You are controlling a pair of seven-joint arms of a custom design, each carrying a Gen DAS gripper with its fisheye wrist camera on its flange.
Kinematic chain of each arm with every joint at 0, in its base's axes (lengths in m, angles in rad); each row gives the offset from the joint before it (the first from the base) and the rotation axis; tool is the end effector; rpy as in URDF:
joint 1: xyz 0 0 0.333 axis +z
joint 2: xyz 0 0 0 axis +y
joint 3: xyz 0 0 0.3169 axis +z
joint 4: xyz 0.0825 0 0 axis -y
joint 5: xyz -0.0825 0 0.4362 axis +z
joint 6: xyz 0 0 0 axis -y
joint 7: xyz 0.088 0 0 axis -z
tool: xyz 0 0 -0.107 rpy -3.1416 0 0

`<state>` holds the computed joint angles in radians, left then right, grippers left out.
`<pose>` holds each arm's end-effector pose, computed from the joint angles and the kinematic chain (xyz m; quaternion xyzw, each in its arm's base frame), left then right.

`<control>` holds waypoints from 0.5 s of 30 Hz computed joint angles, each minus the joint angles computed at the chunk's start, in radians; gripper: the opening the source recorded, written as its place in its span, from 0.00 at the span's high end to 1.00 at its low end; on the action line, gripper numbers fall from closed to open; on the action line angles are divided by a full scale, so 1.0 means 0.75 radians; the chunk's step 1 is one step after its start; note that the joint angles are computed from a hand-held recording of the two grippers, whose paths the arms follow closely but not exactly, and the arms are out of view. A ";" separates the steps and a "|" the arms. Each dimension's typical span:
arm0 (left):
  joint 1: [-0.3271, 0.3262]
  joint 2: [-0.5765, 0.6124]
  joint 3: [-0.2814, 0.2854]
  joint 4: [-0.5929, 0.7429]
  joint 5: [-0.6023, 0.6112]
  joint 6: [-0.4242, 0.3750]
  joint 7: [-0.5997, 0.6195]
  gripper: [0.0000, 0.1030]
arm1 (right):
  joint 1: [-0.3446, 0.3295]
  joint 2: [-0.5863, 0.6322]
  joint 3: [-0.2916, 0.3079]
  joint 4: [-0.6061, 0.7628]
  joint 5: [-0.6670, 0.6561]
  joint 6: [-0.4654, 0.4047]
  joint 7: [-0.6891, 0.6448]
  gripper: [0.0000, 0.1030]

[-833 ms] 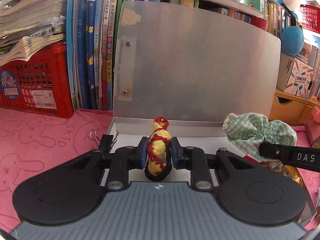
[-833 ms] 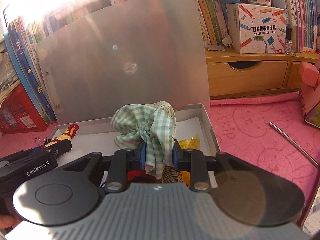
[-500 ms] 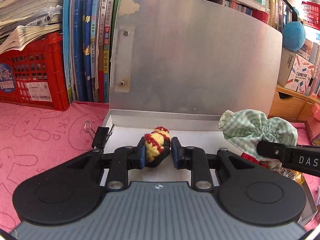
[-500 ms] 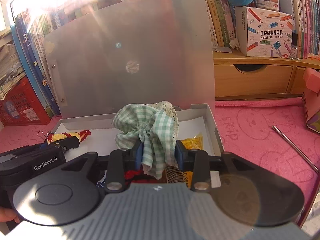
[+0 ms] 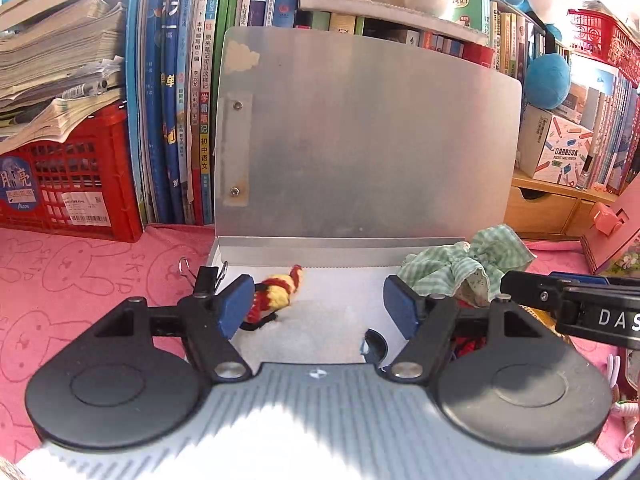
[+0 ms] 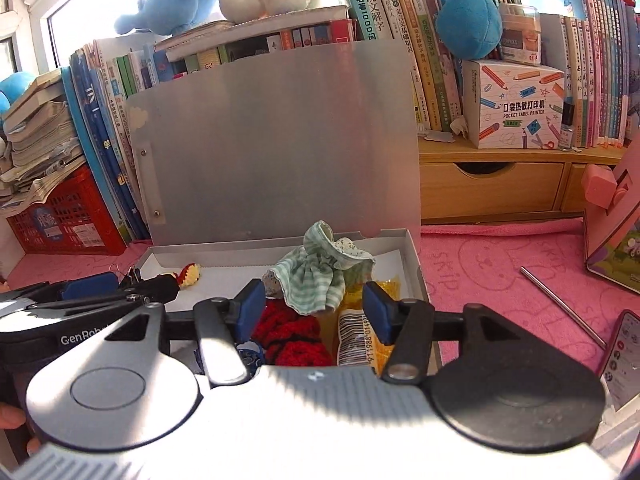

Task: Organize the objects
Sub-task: 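Open left tool to drop the crocheted toy while right tool releases the cloth in the box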

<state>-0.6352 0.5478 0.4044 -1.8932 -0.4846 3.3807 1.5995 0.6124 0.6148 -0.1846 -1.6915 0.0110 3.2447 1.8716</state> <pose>0.6969 -0.1457 0.3171 -0.6542 0.5863 -0.3595 0.3147 0.6880 0.3398 0.3268 -0.6892 0.5618 -0.2208 0.4008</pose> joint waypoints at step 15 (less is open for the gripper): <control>-0.004 -0.280 -0.116 -0.290 -0.149 0.147 0.277 0.23 | 0.097 -0.246 -0.052 -0.345 0.119 0.163 -0.176 0.30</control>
